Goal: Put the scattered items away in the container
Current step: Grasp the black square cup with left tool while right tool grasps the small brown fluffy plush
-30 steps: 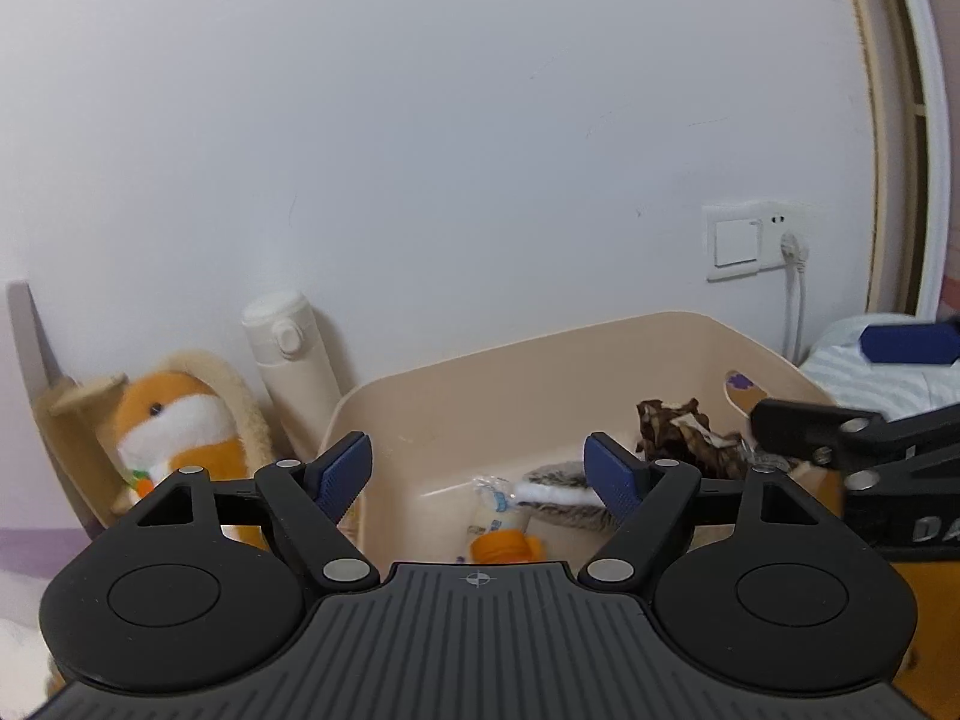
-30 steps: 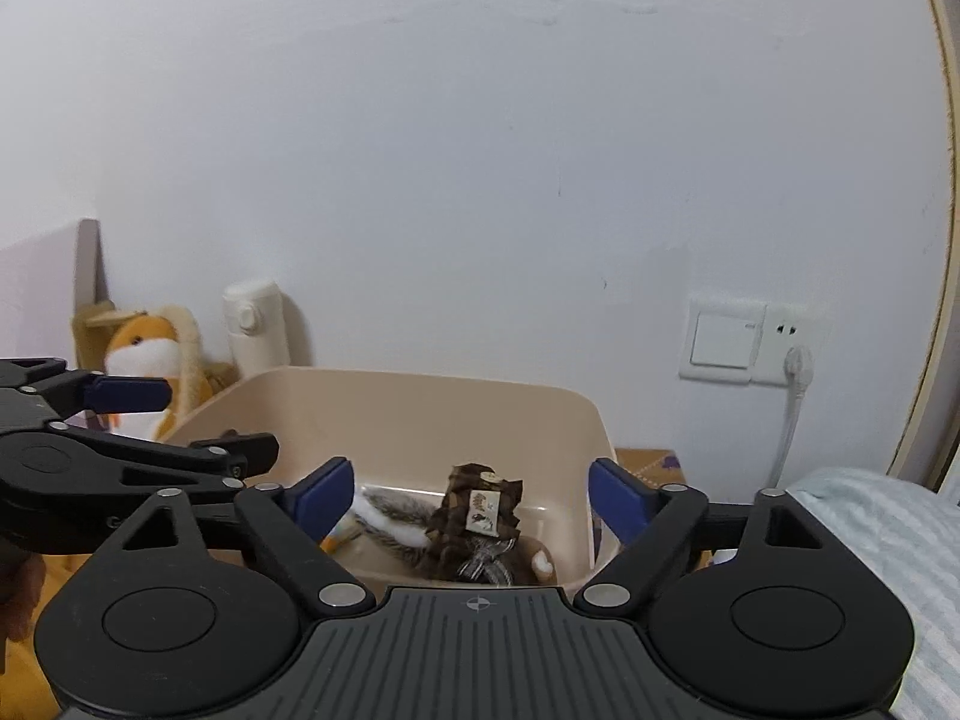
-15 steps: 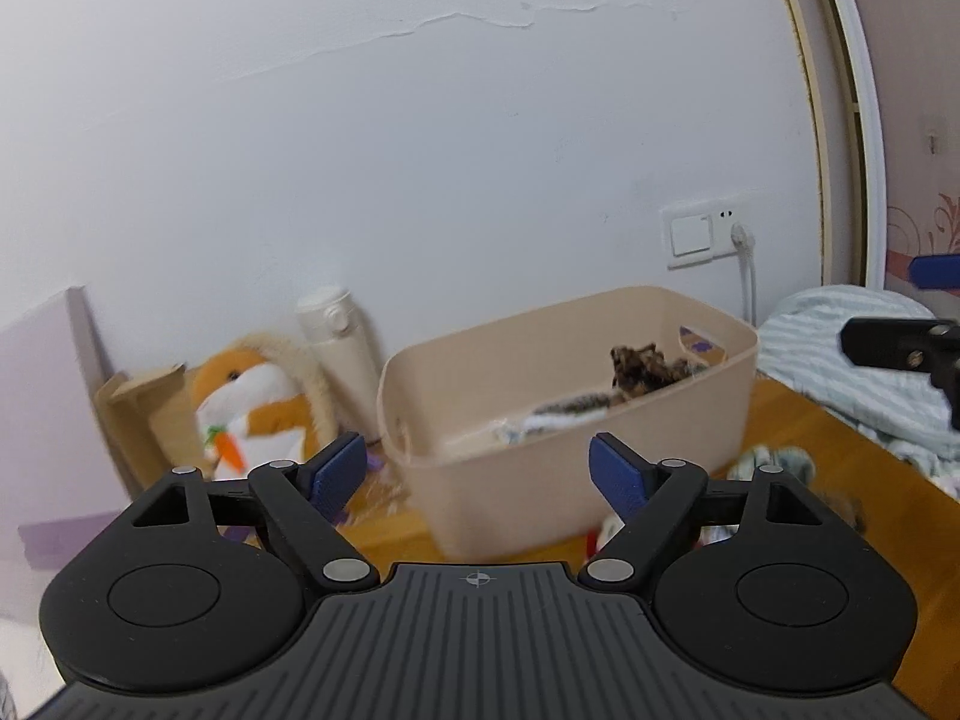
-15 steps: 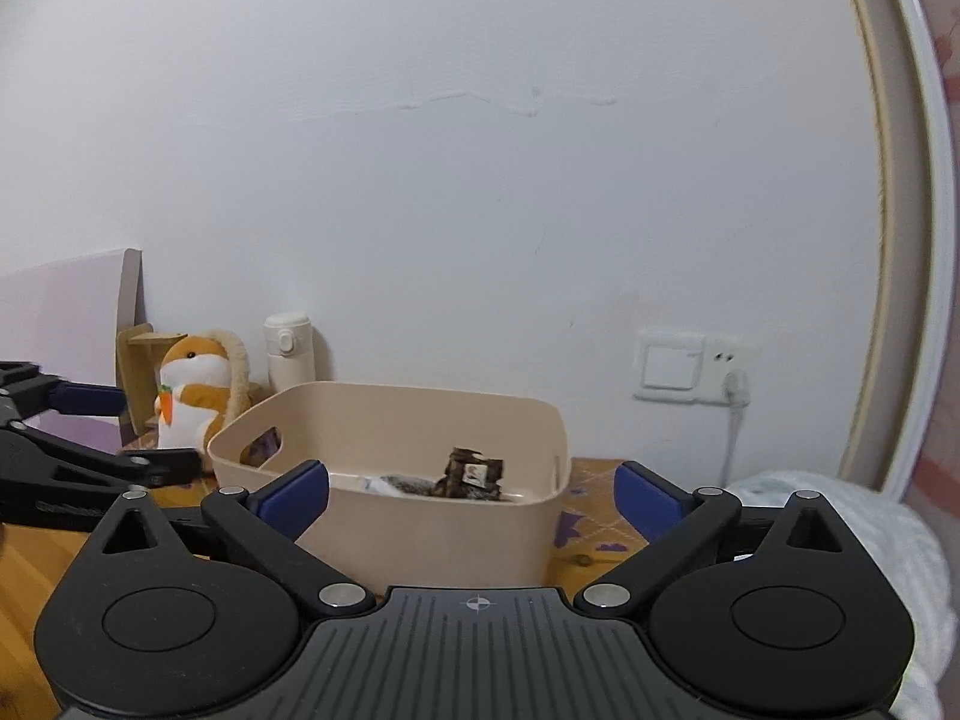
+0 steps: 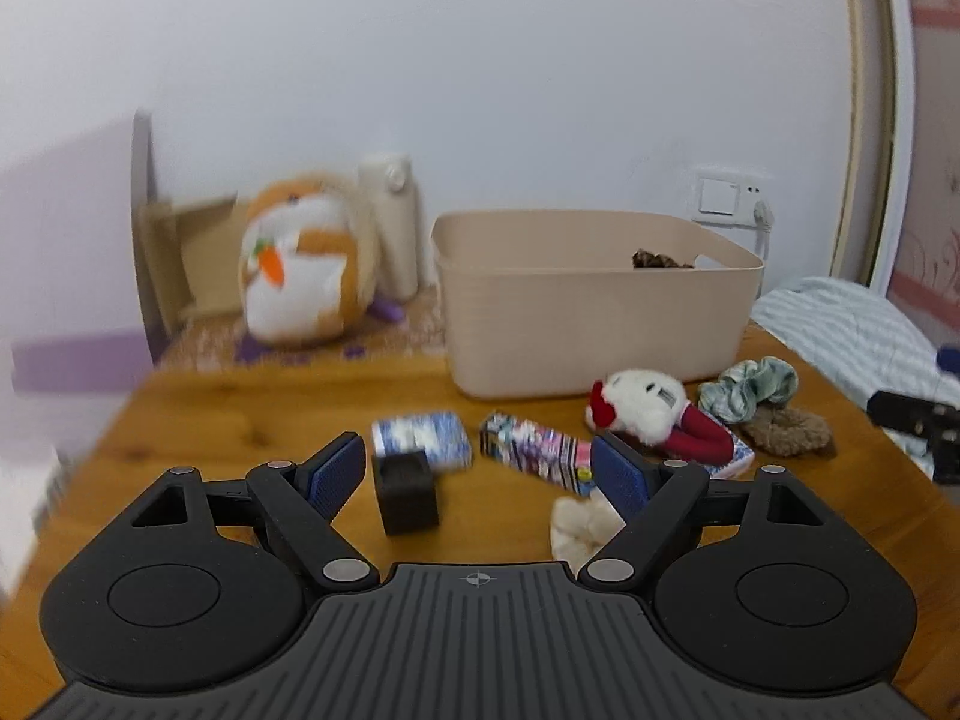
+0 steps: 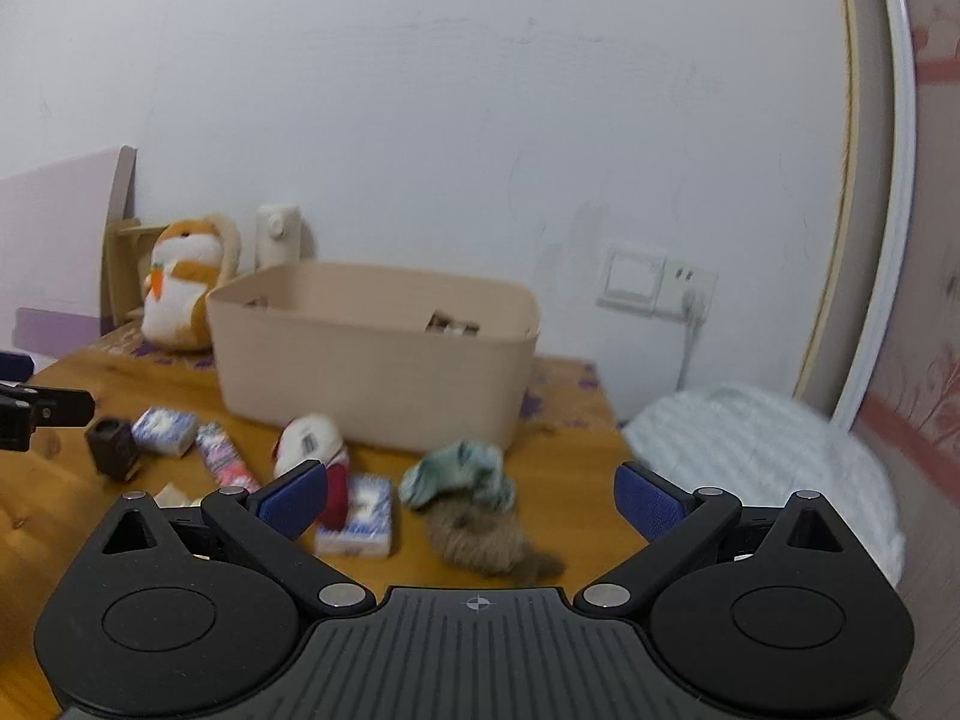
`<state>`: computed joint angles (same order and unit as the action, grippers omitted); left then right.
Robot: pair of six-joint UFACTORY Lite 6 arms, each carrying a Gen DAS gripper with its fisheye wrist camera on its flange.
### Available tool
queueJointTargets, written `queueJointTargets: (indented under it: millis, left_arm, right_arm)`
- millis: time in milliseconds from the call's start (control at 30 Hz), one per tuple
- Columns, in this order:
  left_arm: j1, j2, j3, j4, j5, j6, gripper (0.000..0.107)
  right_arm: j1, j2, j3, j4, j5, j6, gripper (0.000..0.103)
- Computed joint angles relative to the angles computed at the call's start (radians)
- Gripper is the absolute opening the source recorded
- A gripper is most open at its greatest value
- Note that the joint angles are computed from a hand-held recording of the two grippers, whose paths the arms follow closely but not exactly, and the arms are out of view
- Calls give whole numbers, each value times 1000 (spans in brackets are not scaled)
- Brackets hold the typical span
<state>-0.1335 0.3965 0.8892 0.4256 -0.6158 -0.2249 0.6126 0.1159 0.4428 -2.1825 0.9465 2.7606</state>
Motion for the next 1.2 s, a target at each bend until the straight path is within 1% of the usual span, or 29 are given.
queueJointTargets:
  millis: [133, 300, 467, 600, 800, 933, 1100, 1200]
  left_arm:
    - [-4, 51, 1, -152, -26, 111, 84]
    - [13, 120, 49, -142, -9, 87, 84]
    - [25, 188, 105, -110, -6, 56, 84]
    - [21, 239, 161, -108, 8, 57, 84]
    - [-2, 327, 283, -174, 40, 118, 84]
    - [-11, 386, 372, -197, 71, 112, 84]
    - [-23, 451, 474, -223, 129, 110, 84]
    - [-35, 478, 506, -268, 134, 147, 84]
  right_arm:
    - [-26, 55, 32, -23, -26, 27, 102]
    - [-53, 156, 96, -19, -47, 3, 102]
    - [-152, 214, 107, -195, -100, 147, 102]
    - [-189, 273, 148, -217, -110, 148, 102]
    - [-245, 340, 210, -249, -131, 124, 102]
    - [-273, 375, 252, -282, -143, 115, 102]
    - [-289, 432, 324, -256, -156, 69, 102]
    - [-321, 458, 347, -344, -178, 125, 102]
